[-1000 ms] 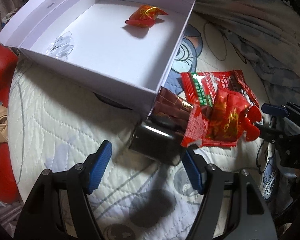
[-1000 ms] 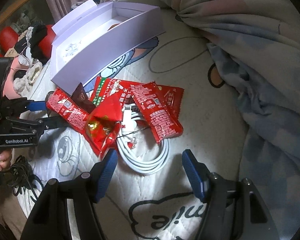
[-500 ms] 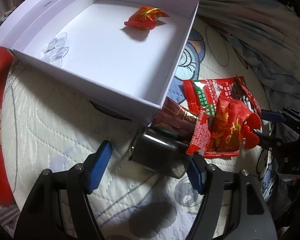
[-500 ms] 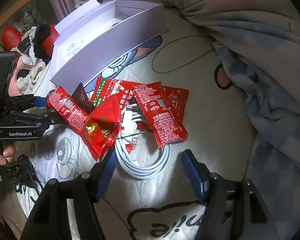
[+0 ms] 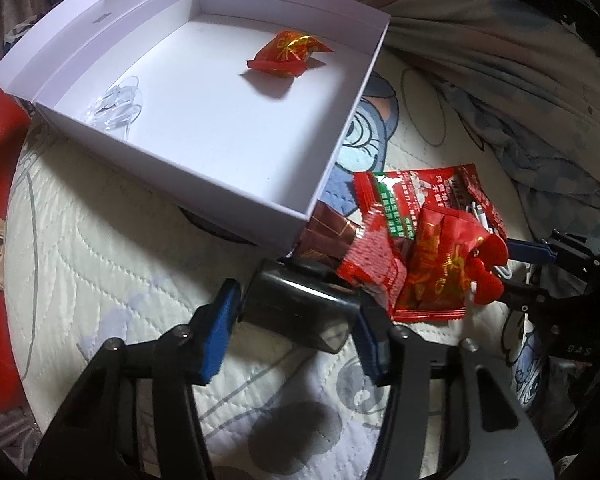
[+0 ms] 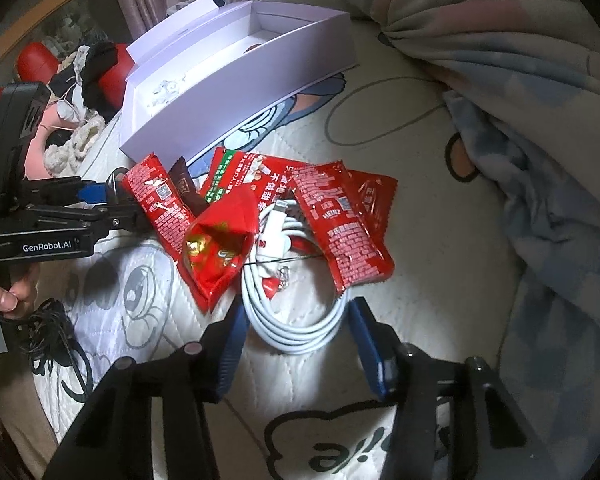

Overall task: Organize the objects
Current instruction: 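Grasp the dark translucent square holder with the left gripper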

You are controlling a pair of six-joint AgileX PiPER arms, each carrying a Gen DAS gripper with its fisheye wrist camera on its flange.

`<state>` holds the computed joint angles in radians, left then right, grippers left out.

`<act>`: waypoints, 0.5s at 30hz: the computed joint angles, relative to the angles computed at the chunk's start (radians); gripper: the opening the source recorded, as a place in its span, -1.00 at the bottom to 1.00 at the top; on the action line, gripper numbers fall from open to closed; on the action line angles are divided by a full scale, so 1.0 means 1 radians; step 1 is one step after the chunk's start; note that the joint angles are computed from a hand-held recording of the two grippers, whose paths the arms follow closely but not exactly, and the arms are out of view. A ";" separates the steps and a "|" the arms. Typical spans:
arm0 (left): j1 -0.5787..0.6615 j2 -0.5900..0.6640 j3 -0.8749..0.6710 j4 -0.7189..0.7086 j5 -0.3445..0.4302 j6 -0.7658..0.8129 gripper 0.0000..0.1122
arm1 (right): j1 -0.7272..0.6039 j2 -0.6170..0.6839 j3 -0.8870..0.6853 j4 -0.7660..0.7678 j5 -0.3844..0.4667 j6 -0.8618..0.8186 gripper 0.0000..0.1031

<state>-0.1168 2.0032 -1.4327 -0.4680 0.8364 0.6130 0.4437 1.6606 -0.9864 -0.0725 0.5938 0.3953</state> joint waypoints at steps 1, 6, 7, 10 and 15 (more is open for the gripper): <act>-0.005 0.004 -0.006 0.008 -0.003 -0.006 -0.09 | 0.001 -0.002 0.002 -0.004 0.000 0.002 -0.01; 0.003 -0.010 0.042 -0.007 -0.026 0.017 -0.10 | 0.001 -0.023 0.024 -0.003 -0.003 0.000 -0.03; 0.001 -0.011 0.047 -0.008 -0.028 0.015 -0.10 | -0.001 -0.024 0.024 0.000 -0.002 -0.003 -0.03; -0.008 -0.013 0.047 -0.003 -0.030 -0.002 -0.10 | -0.002 -0.023 0.020 0.002 0.002 -0.007 -0.08; -0.039 -0.011 0.046 0.014 -0.031 -0.041 -0.10 | 0.009 -0.038 0.033 0.008 0.010 0.001 -0.10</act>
